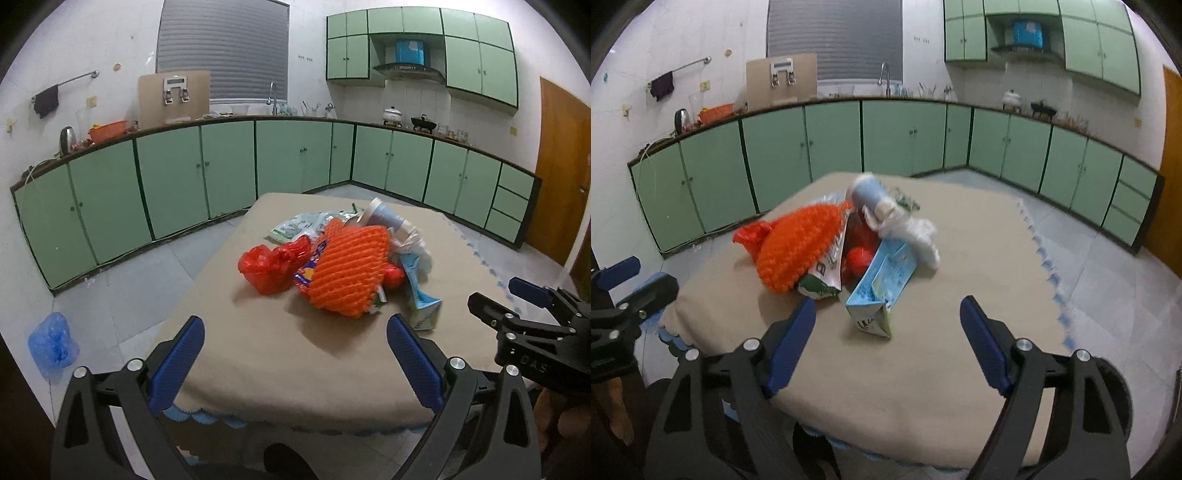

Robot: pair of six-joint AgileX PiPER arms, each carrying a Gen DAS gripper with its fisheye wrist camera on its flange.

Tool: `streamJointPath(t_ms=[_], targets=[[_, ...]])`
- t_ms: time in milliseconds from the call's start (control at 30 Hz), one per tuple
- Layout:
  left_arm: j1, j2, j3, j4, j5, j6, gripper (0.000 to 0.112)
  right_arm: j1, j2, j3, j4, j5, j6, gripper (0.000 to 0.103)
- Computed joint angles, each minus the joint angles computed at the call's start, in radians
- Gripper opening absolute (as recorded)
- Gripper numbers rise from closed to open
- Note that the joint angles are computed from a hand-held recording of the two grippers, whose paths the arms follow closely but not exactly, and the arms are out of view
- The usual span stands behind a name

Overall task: Collect trash
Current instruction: 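Grasp the orange mesh net with the left tool while the right tool grasps the blue milk carton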

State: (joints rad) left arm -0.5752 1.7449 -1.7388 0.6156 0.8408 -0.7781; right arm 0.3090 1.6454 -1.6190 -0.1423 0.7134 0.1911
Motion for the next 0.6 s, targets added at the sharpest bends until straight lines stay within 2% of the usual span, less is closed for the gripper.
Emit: streamJointPath(t_ms=[233, 367, 433, 467, 567, 600], targets=[[0.06, 0.042, 0.018, -0.032, -0.101, 0.036, 0.097, 0.015, 0.141, -0.07, -0.048, -0.015, 0.06, 0.078], [0.08, 0.076, -0.005, -0.087, -0.125, 0.078, 0.097, 0.011, 0.191, -0.1, -0.056, -0.007, 0.067, 0.077], [0.083, 0.096, -0.024, -0.093, -0.129, 0.091, 0.097, 0.0, 0.21, -0.11, -0.037, -0.004, 0.042, 0.071], [0.081, 0.104, -0.033, -0.094, -0.129, 0.096, 0.097, -0.004, 0.219, -0.119, -0.03, 0.001, 0.03, 0.064], [0.076, 0.13, -0.06, -0.106, -0.128, 0.112, 0.097, -0.026, 0.226, -0.124, 0.041, 0.018, -0.044, 0.035], [0.071, 0.14, -0.07, -0.106, -0.128, 0.115, 0.097, -0.032, 0.223, -0.115, 0.052, 0.008, -0.056, 0.035]])
